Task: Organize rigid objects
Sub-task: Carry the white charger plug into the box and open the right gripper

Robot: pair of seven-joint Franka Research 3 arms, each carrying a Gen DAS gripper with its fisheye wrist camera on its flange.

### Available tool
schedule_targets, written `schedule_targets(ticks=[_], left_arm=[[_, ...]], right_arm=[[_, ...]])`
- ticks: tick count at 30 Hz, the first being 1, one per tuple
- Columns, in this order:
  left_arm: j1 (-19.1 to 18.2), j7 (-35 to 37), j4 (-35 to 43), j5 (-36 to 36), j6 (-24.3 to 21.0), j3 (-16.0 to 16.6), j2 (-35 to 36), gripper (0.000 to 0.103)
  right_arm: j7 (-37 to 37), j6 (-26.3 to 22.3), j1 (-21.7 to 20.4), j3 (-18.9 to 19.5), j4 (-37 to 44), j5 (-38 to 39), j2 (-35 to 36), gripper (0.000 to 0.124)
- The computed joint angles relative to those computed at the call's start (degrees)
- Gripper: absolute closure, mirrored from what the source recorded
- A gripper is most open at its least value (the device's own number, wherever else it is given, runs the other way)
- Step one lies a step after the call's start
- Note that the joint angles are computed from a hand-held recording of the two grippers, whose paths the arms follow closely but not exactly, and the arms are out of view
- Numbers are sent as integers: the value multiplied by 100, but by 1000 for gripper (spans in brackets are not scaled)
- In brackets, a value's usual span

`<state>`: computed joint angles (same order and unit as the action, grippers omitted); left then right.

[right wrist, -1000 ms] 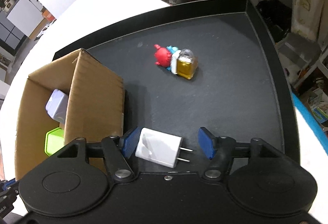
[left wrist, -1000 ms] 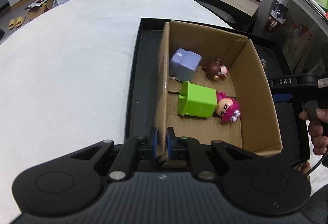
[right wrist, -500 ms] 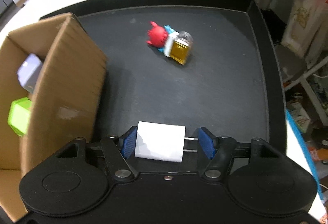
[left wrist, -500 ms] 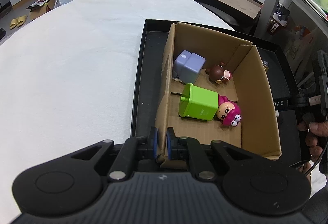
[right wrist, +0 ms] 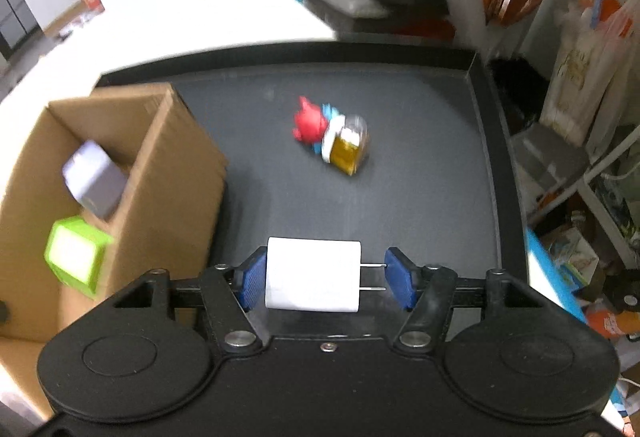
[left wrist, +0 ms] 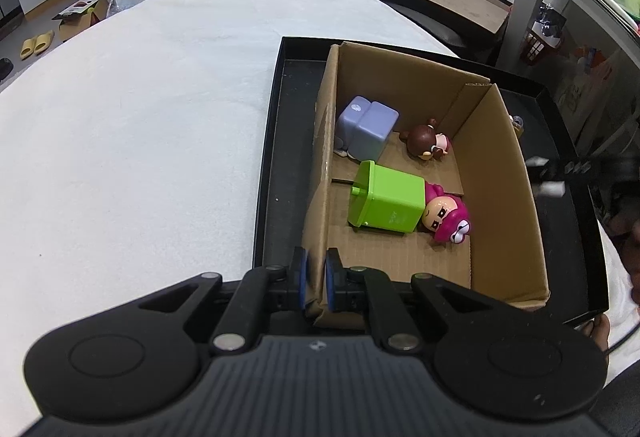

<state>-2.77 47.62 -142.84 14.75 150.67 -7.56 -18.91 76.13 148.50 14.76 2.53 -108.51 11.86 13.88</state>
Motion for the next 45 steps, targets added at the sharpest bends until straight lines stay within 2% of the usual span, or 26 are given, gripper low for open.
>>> schedule_targets(ticks=[8,17,26,38,45], left_arm=[[15,-119,38,78,-37,-40,38,94],[-17,-77,16,39,-13,-5,26,94],[-39,48,-68,-103,114,51,-11,94],[-63,229,-129,-330,237,118,-30,94],[-20,168,-103,-278,209,63,-6,94]], right_arm=[[-983,383,-240,224,-275,1202,-515,64],[-1954,306,-218,285,-257,2439,-747,64],[-2408,186,-43,328,-230,2866,-785,64],[-2383,-139,115,368,-91,2826,-653,61],[-2367,-76,-3,309,-89,3147,-710,61]])
